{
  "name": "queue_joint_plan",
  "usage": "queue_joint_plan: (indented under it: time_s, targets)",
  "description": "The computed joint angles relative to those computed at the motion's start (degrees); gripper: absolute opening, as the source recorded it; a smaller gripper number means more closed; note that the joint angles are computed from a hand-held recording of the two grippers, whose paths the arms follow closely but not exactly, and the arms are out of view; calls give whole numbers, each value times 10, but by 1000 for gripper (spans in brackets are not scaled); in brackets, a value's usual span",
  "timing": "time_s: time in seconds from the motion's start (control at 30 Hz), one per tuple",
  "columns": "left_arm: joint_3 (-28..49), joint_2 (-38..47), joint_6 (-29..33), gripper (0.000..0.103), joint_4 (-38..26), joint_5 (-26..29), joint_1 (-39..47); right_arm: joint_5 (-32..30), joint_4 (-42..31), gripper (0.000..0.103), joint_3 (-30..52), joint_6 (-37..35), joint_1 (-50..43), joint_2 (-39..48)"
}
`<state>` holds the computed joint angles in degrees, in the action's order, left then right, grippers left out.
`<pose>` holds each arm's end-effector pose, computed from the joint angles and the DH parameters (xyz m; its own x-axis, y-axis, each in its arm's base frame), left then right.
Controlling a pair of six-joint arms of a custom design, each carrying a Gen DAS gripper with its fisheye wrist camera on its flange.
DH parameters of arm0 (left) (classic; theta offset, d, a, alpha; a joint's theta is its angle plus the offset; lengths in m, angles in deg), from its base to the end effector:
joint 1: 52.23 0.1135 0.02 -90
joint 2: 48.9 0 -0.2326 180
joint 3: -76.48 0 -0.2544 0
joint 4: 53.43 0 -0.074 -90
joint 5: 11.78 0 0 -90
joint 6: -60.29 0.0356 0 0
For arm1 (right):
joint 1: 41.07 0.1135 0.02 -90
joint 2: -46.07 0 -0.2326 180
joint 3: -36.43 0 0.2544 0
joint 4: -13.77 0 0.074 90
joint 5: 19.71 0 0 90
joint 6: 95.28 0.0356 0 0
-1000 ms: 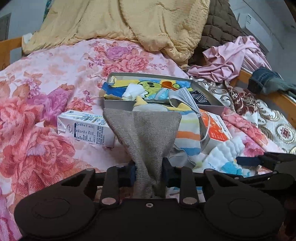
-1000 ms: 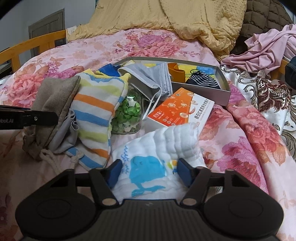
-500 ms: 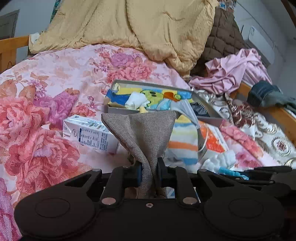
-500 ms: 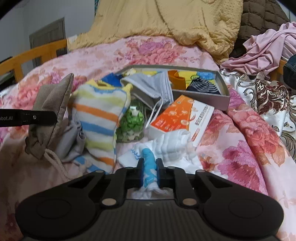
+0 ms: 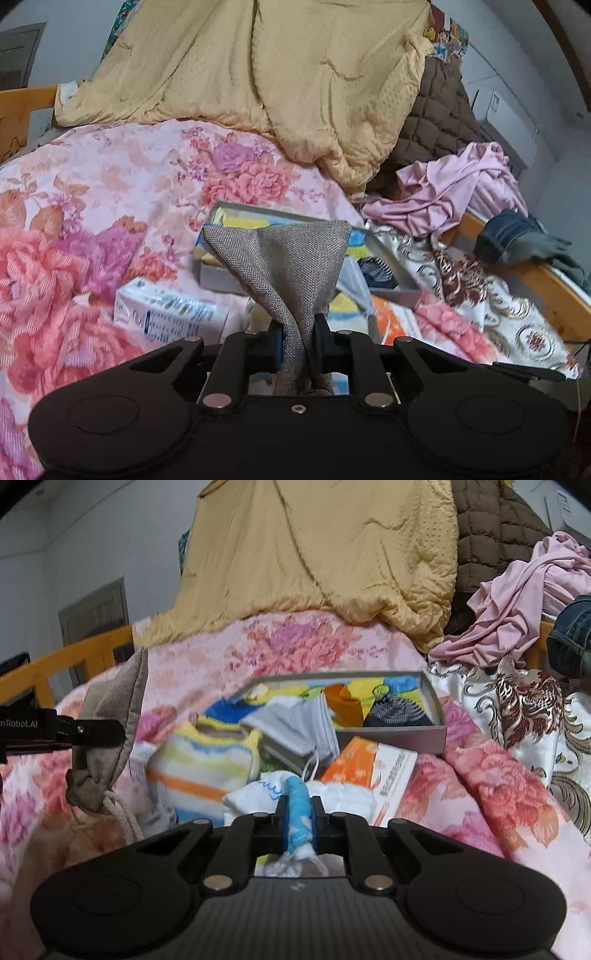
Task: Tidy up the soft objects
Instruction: 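Lift and carry the pouch and whale-print cloth over the painted tray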
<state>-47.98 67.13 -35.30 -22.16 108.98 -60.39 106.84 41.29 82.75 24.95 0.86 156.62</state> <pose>0.3327 -0.0661 0.0501 -0.5358 -0.0077 -0.8443 0.5141 0.7903 -0.3335 0.2333 0.1810 0.0409 -0.4757 0.1164 -0.8719 0.0670 0.9931 0.0960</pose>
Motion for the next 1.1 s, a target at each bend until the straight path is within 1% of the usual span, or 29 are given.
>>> queue_joint_plan:
  time_s: [0.13, 0.23, 0.37, 0.57, 0.63, 0.73, 0.87, 0.97, 1.1]
  targets:
    - [26, -9, -22, 17, -16, 13, 3, 3, 30, 11, -12, -12, -16, -21]
    - [49, -12, -42, 17, -25, 22, 4, 7, 59, 11, -21, -31, -27, -31]
    - [85, -10, -53, 17, -42, 27, 0, -2, 89, 11, -26, -61, -50, -44]
    - [191, 30, -72, 17, -89, 26, -13, -33, 115, 11, 11, -119, -102, -37]
    - [239, 54, -70, 17, -105, 13, -21, -55, 124, 11, 31, -139, -128, -32]
    - [309, 95, -63, 17, -128, -22, -37, -92, 106, 11, 75, -158, -165, -25]
    - [425, 171, -108, 17, -157, -57, -55, -149, 52, 11, 159, -178, -213, 0]
    - [514, 229, -124, 17, -190, -80, -66, -169, 19, 11, 227, -192, -231, 36]
    - [632, 308, -138, 17, -242, -102, -74, -183, -36, 11, 328, -192, -249, 96]
